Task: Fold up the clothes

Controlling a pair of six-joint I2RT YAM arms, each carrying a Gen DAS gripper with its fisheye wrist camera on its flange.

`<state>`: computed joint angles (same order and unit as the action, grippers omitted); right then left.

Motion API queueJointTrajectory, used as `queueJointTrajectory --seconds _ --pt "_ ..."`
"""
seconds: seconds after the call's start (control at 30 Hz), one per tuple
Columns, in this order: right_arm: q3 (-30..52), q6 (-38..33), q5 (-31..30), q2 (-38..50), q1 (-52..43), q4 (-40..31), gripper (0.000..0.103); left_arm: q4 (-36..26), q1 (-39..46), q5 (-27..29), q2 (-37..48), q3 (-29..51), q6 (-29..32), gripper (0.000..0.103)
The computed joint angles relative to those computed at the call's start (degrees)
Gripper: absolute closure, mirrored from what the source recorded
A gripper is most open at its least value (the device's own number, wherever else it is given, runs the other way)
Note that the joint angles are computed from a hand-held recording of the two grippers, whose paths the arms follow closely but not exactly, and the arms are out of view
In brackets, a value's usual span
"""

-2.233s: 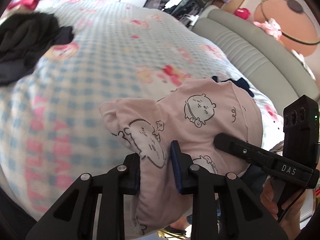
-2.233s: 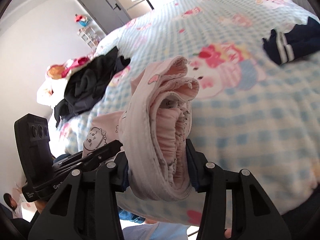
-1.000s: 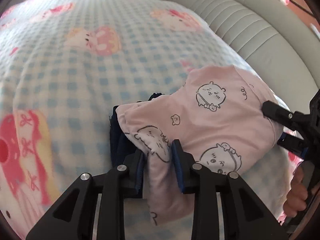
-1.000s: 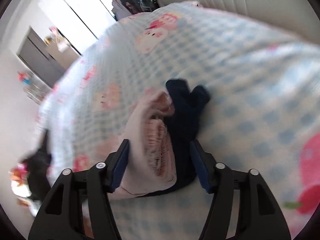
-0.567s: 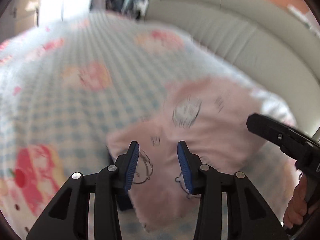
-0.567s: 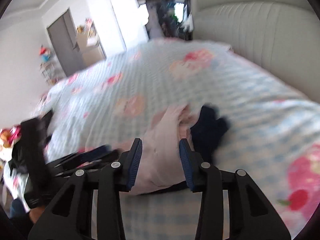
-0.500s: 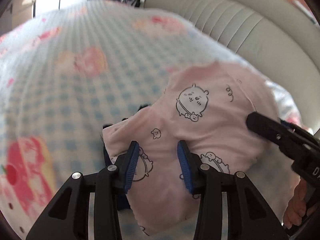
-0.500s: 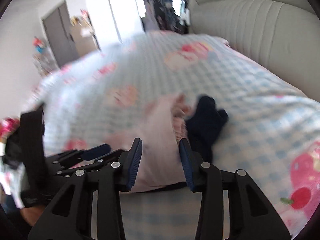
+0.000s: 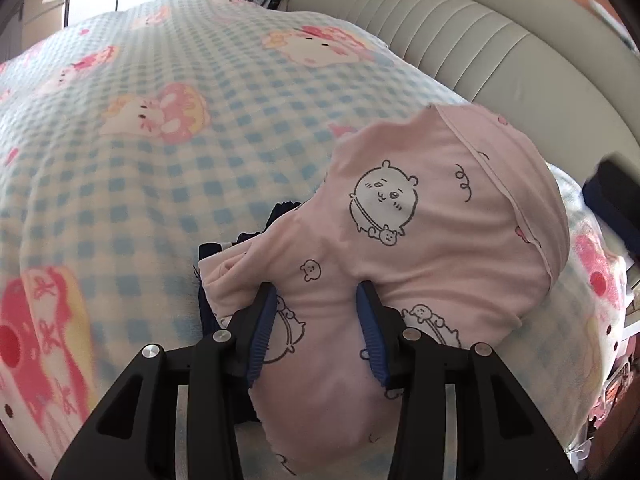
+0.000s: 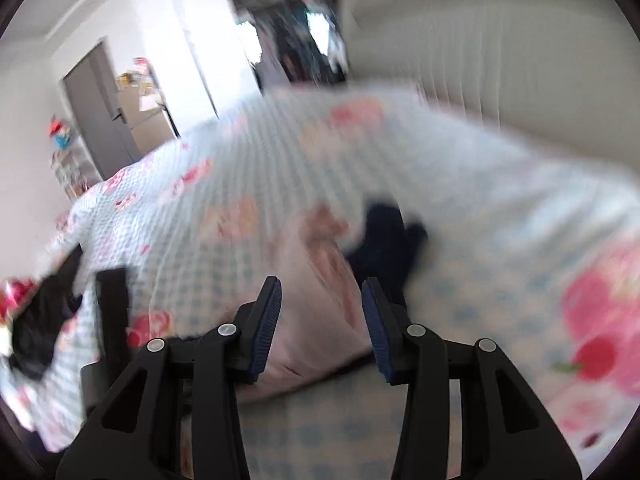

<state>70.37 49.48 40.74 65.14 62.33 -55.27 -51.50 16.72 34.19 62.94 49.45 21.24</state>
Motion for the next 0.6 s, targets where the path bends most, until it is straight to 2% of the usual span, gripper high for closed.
queueJointTrajectory --seconds 0.17,0.27,0.33,0.37,0.43,0.47,0.6 --pt "2.06 -10.94 -10.59 7.3 -6.29 0.67 0.059 -4.36 5.17 4.86 1.38 1.87 4.22 0.059" --pt "1.46 -12.35 -7.77 9.08 -7.83 -1.3 0.059 -5.45 7.2 8.26 -0.72 2.27 5.91 0.059" --pt "0.74 -12.58 -6.17 9.09 -9.39 -2.34 0.059 -6.24 7.14 8.58 -0.43 2.6 6.39 0.055" --pt "-0.08 -12.66 -6.53 8.8 -10.88 -2.3 0.051 -6.29 6.94 8.32 -0.2 2.54 6.42 0.055" --pt "-8.01 -12.5 -18.63 3.02 -18.25 4.88 0.047 -3.88 4.9 6.36 1.79 1.41 4.36 0.055" --pt "-10.24 -12.49 -20.99 1.44 -19.72 6.72 0.046 -2.93 4.17 6.05 2.77 1.04 3.55 0.055" --pt "-15.19 -12.59 -22.52 -2.21 -20.85 10.37 0.046 -2.28 5.79 7.31 1.77 0.24 3.82 0.055"
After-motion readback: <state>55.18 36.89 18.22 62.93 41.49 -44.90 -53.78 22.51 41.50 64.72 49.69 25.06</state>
